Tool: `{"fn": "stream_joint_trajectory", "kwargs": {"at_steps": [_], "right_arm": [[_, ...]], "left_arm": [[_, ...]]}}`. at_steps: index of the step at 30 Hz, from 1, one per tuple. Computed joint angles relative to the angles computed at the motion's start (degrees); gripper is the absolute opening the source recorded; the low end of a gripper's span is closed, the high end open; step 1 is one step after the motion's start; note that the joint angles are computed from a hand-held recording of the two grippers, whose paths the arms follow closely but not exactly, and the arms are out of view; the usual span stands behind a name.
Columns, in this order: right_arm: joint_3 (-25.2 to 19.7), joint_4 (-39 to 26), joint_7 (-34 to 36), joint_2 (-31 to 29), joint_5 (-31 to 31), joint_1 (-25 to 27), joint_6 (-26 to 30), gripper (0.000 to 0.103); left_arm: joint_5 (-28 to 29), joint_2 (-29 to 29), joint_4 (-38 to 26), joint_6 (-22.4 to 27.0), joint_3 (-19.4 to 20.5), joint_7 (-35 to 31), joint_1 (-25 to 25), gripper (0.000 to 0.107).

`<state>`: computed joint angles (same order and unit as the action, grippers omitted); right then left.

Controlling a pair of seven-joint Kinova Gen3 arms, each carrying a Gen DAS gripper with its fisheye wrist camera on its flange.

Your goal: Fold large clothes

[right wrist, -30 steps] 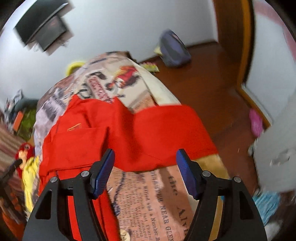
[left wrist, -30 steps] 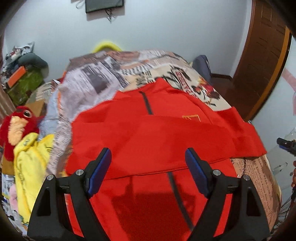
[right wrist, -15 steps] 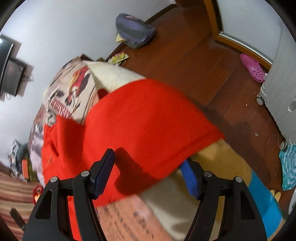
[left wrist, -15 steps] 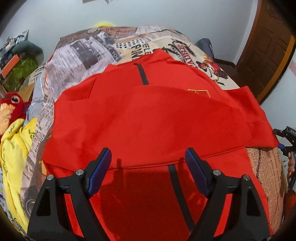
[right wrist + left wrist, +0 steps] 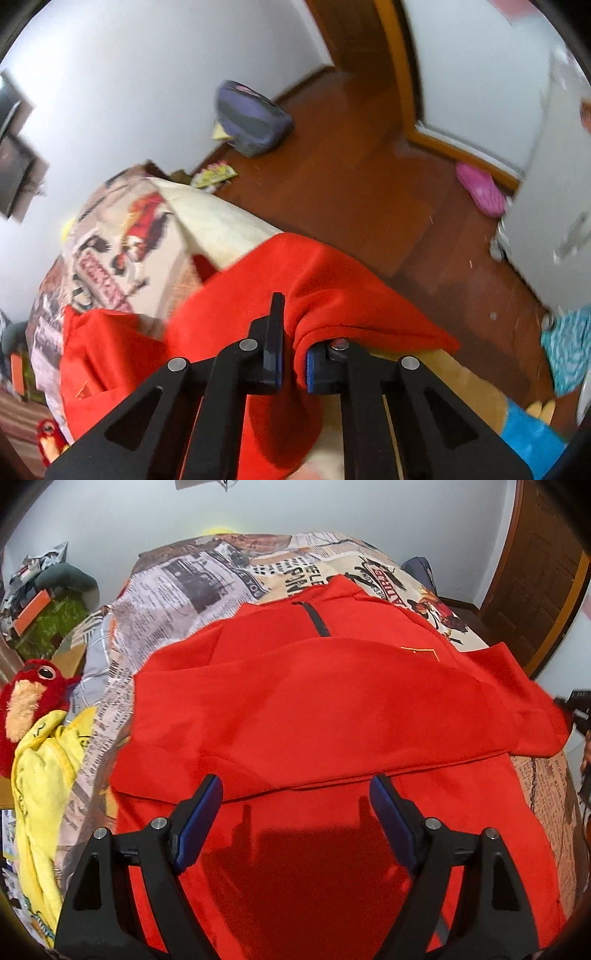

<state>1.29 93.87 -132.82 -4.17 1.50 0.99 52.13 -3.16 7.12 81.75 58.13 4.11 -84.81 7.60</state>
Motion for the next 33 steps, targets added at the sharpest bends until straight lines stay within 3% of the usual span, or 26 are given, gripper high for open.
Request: {"fn": "stream_joint_trajectory", "kwargs": {"at_steps": [11,20,27,33], "right_arm": [[-8.79,-17.69,-0.36,-1.35,13.02,-7.96,4.68,0.005],[-12.26,-32.18,4.01,6.33,14.21,-20.3,8.95,0.005],[-12.37,-38.81,9.14,16.89,9.18,-29.11,15.97,0.005],[-11.64,-34.88,13.36,21.26,0.04,-31.21,20.19,0.005]], "left_arm": [[3.98,-7.24,2.99,-1.44,-1.44,-7.12,-3.98,0.081],[9.78,-11.88,4.51,-1.15,-4.19,-14.63,-7.55,0.081],[12.79,-13.6,5.24,-0.32,-6.29,-18.15,-9.89,0.081],[11.31,-13.81,5.69,1.61,-6.03,-18.37,-11.02,0.081]]}}
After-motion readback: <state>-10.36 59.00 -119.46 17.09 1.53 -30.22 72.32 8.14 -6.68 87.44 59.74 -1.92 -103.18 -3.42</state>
